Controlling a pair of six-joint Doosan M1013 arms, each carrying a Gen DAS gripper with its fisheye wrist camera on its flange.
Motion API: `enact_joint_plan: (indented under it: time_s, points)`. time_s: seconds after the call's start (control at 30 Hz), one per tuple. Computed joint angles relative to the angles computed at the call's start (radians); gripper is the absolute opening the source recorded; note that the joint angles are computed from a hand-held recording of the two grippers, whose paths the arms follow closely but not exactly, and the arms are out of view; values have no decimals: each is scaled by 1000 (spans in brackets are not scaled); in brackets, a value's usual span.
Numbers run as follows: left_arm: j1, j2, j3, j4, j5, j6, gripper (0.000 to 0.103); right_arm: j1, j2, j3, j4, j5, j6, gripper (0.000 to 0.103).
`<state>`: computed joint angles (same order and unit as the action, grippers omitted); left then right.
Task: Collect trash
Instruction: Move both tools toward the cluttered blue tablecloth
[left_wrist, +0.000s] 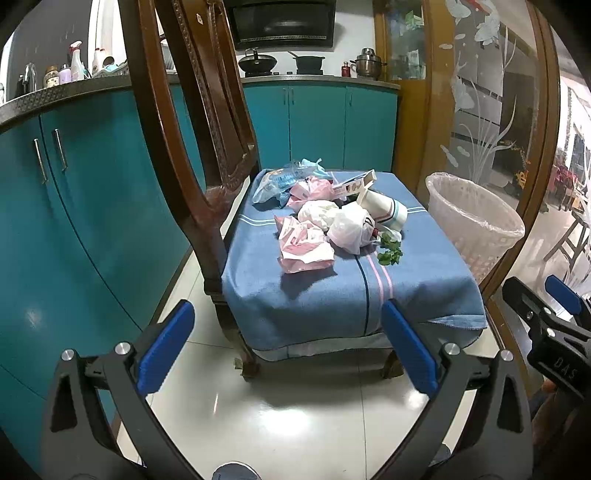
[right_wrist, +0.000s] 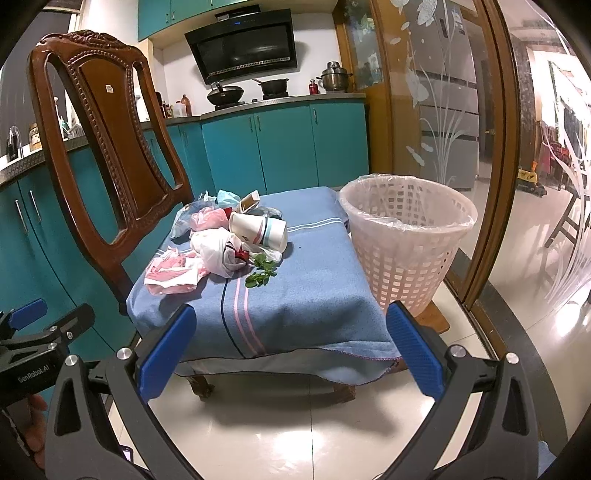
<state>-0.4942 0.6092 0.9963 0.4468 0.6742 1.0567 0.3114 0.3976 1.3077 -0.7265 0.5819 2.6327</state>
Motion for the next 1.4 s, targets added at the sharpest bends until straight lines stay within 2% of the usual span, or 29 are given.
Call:
enact_joint_plan:
  time_s: [0.4,0.53,0.6,0.63,0.7,0.77,0.83,0.87,0.93,1.13,1.2,1.3,1.33,1.4]
  points:
    - [11,2,-8,-79,12,51,100,-5,-4,4,14,-3,-15,100]
    - [8,-4,-4,-44,15,17,100,-15,-11,12,38,-24,-22,100]
    - [5,-2,-16,-32,46,4,100,-21,-15,16,64,-40,-36,100]
    - [3,3,-37,-41,92,0,100,-24,-16,16,77,-45,-44,100]
    - [8,-1,-53,-96,125,16,100,-27,-16,16,86,-48,-46,100]
    - [9,-27,-30,-106,91,4,100,-32,-18,18,100,-59,-43,100]
    - [0,-44,-7,-48,58,-11,100,-36,-21,19,122,-69,-42,100]
    - [-3,-43,-10,-29,67,-5,100,-38,-21,19,131,-71,-43,100]
    - [-1,-33,-27,-53,87,24,100,-36,-23,20,130,-72,-42,100]
    - [6,8,-70,-135,42,142,100,-21,-25,13,94,-37,-47,100]
    - [7,18,-80,-164,34,160,100,-11,-27,7,55,-18,-36,100]
    - [7,22,-78,-191,25,152,100,-3,-40,-5,99,-17,-65,100]
    - [7,21,-77,-194,25,153,100,1,-48,0,87,-34,-65,100]
    - [4,20,-75,-173,29,141,100,21,-58,18,-38,-52,-42,100]
